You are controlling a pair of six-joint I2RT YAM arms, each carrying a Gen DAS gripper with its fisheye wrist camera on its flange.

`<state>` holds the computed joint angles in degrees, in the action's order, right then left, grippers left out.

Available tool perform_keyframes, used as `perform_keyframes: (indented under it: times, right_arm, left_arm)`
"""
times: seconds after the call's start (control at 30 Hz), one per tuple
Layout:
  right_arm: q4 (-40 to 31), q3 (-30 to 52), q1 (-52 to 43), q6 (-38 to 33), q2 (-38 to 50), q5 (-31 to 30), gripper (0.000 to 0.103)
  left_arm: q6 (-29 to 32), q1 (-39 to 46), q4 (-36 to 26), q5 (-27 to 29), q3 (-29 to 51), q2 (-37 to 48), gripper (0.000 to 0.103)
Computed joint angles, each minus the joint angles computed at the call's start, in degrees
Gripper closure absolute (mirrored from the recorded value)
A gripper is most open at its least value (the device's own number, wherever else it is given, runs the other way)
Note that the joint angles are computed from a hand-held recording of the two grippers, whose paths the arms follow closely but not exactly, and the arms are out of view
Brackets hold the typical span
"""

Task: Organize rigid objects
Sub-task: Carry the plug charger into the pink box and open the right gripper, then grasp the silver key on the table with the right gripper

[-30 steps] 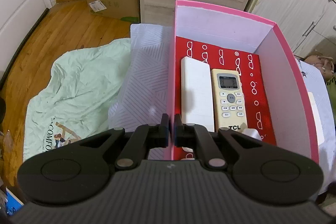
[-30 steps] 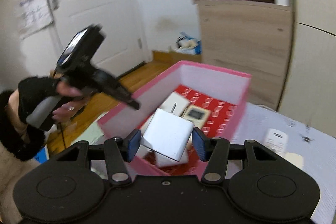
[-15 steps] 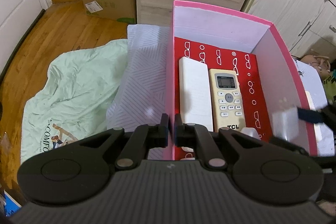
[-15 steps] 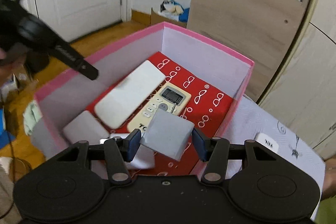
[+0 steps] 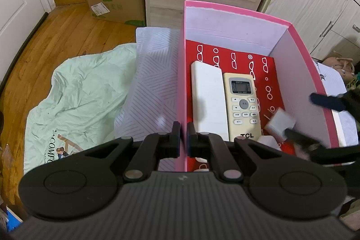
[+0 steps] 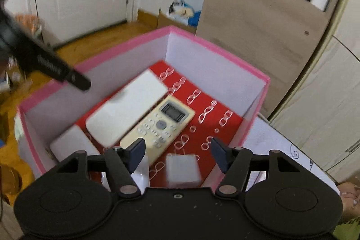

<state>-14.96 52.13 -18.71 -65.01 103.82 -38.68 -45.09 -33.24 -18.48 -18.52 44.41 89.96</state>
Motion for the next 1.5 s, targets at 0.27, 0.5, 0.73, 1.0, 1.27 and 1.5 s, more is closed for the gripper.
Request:
perform_keyframes:
  times: [0.27,0.5,0.73,1.0,1.27,1.5]
  right_arm:
    - [-20.76,11.49,-12.15,-7.43,2.51,-8.47,0.034]
    - [-37.66,27.16,-17.63,-6.78,14.99,-1.55,0.034]
    - [-35.47,28.49,-18.46,-6.00,20.70,6.56,0.035]
    - [-40.89,35.72,-17.10,-1.19,27.90,9.32,0.043]
    - [-29.25,26.74,-15.02,-0.34,24.67,10.44,0.089]
    - [-33.49,31.03,-16.31,0.36,26.53,9.26,0.096]
  left_arm:
    - [-0.65,-0.03,0.18,0.42,0.02,0.07,0.098]
    - [-1.68,-0.46,-0.52,0.13,0.74,0.55,0.099]
    - [-1.93,-1.03,-0.35,-0.58,0.25,0.24,0.099]
    - [-2.18,-1.43,-1.12,-1.17,0.53,0.28,0.099]
    - [-2.65,-0.49,-0.79,-0.06,0.00,-0.66,0.098]
    - [-2.65,-0.54,-0.81,-0.13,-0.13,-0.78,0.098]
